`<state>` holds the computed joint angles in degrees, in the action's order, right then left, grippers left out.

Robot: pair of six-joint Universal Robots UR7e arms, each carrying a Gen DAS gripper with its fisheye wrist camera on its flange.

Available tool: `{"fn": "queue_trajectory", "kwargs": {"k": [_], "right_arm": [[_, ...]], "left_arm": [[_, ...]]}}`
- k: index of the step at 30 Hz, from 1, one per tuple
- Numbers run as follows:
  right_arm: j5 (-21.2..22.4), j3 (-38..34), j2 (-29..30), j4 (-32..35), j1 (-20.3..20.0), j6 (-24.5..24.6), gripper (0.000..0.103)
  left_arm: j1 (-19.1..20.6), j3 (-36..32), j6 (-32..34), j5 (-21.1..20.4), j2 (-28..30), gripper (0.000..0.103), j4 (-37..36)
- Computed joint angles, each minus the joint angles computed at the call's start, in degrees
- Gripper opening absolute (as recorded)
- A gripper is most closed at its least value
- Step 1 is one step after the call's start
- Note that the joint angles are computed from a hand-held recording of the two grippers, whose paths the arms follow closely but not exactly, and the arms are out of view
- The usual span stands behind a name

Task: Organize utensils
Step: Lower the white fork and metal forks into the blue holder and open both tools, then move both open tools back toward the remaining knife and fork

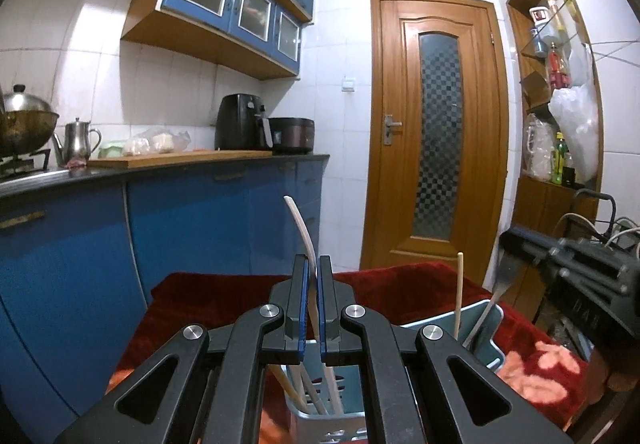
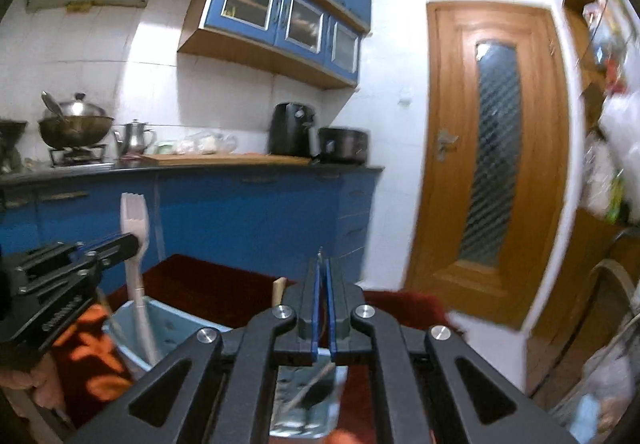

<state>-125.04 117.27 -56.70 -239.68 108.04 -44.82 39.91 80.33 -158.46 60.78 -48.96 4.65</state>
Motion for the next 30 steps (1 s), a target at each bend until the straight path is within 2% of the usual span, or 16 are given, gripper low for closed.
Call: {"fn": "queue_trajectory", "kwargs": {"k": [1,3,5,6,14,19,30], "right_arm": [[0.84,0.78,-0.80,2.15,-0.45,2.67,0.005],[2.51,2.05,-2.00,4.43,-1.15,6.38,0.007],[3.42,2.50,-2.46,4.82,-1.38,8.03,0.020],[4.57,3.25,-3.34,5.37,-1.60,9.48,0.023],[5.95,5.20,-6.47,7.27,-0.37,13.35,0.025],[6.30,6.73,-8.13,8.15,0.94,15.39,0.025],[0.52,8.60,-10.76,12.47,6.35,18.70,0.025]], "left_arm": [[0.07,-0.16,-0.36,0.18,-0.03,0.005,0.48],[0.19,-0.40,-1.45,0.61,-0.09,0.017,1.31],[0.14,-0.20,-2.09,1.06,-0.44,0.028,1.56],[0.07,0.08,-2.25,1.25,-0.69,0.032,1.43],[-1.57,1.94,-1.98,1.42,-2.73,0.033,1.72],[-3.00,3.16,-1.89,-0.41,-4.04,0.033,2.50],[-6.00,5.76,-5.32,-3.07,-7.96,0.033,7.58]]}}
